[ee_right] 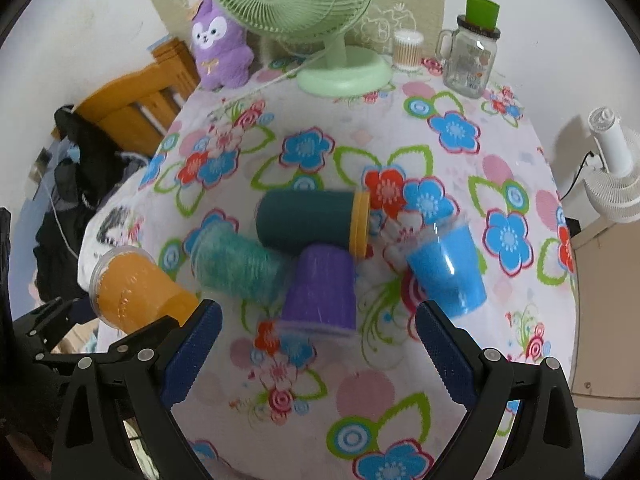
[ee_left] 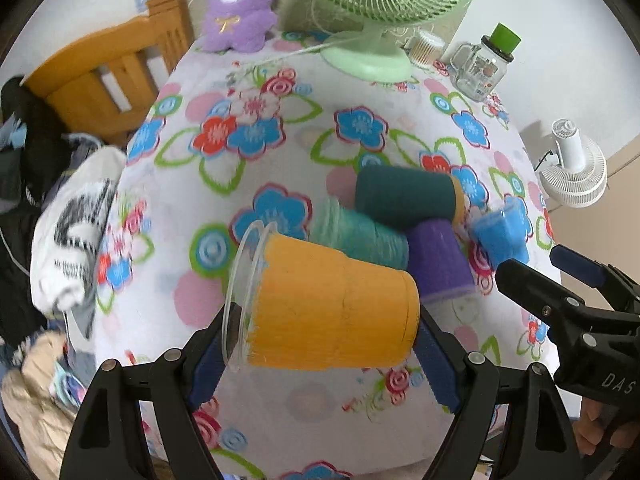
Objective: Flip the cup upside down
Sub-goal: 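Close the right gripper on the orange cup and lift it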
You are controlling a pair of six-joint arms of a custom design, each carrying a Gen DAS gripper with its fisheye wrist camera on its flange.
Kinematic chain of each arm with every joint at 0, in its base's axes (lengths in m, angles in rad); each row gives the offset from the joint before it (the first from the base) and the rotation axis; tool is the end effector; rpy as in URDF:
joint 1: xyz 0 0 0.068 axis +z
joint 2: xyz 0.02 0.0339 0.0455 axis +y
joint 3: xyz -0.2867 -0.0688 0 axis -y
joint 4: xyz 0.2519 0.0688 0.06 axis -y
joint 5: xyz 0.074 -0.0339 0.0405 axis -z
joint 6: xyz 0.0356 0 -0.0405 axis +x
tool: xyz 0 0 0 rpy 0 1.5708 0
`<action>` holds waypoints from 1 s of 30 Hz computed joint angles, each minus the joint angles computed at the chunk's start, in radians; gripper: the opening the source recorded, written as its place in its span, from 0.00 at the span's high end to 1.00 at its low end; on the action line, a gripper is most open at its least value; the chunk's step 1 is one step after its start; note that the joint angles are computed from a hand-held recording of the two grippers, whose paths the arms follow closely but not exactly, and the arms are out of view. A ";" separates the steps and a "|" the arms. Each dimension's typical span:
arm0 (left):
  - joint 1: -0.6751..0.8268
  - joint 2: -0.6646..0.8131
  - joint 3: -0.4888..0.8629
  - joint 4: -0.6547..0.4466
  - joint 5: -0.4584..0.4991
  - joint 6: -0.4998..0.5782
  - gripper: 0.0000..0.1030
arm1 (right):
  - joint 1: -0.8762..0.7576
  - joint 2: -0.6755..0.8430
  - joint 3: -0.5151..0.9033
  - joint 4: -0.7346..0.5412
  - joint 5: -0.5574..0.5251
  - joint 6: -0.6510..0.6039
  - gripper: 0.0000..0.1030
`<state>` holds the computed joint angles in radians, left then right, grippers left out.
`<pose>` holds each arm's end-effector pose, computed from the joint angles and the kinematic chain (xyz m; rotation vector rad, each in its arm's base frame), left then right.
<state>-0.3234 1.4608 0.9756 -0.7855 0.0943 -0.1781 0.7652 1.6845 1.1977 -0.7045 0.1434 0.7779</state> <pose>0.2565 -0.0895 0.2295 0.2283 2.8556 -0.2384 0.2514 0.2344 0.2321 0.0556 2.7617 0.2277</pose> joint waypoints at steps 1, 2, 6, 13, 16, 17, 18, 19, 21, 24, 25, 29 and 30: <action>-0.007 -0.013 -0.022 0.007 0.000 -0.014 0.17 | 0.007 -0.005 -0.017 0.003 -0.006 0.000 0.04; -0.017 -0.024 -0.047 0.017 0.000 -0.037 0.17 | 0.010 -0.007 -0.028 0.004 -0.008 -0.002 0.04; -0.064 -0.049 -0.124 0.052 -0.040 -0.122 0.17 | 0.022 -0.011 -0.076 0.017 -0.025 -0.007 0.04; -0.125 -0.023 -0.209 0.126 -0.049 -0.214 0.17 | 0.022 -0.007 -0.157 0.049 -0.065 0.005 0.04; -0.143 -0.001 -0.234 0.160 -0.041 -0.241 0.17 | 0.020 -0.004 -0.176 0.053 -0.066 0.005 0.04; -0.148 0.007 -0.238 0.170 -0.043 -0.252 0.17 | 0.017 -0.003 -0.180 0.054 -0.067 0.005 0.04; -0.152 0.014 -0.244 0.183 -0.046 -0.265 0.17 | 0.013 -0.003 -0.186 0.059 -0.069 0.004 0.04; -0.153 0.019 -0.249 0.194 -0.047 -0.279 0.17 | 0.010 -0.003 -0.191 0.061 -0.070 0.004 0.04; -0.149 0.028 -0.261 0.220 -0.034 -0.303 0.18 | 0.008 0.000 -0.196 0.065 -0.070 0.005 0.04; -0.146 0.055 -0.261 0.236 -0.014 -0.296 0.17 | 0.002 0.000 -0.210 0.076 -0.081 0.008 0.04; -0.141 0.060 -0.260 0.235 0.000 -0.291 0.15 | -0.001 -0.003 -0.218 0.080 -0.087 0.011 0.04; -0.130 0.043 -0.249 0.199 -0.008 -0.260 0.09 | -0.005 -0.031 -0.245 0.089 -0.098 0.033 0.04; -0.131 0.033 -0.242 0.179 -0.019 -0.247 0.08 | -0.003 -0.043 -0.251 0.090 -0.096 0.041 0.04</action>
